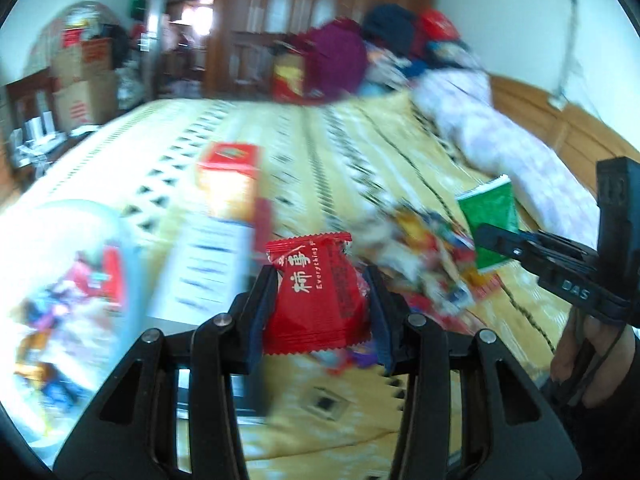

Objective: Organize snacks
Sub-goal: 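Carry both held packs over the clear basin and open both grippers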

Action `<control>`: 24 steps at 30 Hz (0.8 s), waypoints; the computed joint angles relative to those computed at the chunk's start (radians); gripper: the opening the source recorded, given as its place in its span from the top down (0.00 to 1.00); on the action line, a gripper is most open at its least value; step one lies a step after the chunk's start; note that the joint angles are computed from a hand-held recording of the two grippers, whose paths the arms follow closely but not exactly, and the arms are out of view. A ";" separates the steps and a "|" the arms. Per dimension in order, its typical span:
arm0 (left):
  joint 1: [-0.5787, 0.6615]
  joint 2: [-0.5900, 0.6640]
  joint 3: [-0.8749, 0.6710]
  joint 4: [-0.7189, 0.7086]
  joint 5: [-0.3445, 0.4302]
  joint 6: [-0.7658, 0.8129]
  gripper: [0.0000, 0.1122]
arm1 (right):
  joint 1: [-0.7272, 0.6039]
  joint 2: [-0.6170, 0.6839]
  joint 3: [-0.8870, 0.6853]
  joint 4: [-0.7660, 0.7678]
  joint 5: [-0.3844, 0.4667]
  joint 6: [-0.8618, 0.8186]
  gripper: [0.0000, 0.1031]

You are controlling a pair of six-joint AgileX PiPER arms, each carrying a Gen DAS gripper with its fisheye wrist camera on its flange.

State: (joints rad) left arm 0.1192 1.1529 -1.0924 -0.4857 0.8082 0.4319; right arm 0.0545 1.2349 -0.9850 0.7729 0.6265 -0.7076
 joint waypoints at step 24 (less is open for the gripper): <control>0.787 0.302 -0.216 -0.221 0.215 0.300 0.60 | 0.793 0.979 -1.463 -0.591 0.383 0.747 0.84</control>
State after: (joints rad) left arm 0.9065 1.4548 -1.3083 -0.7064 1.0234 0.7324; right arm 0.8477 2.2141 -2.4481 0.1817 1.0096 0.0398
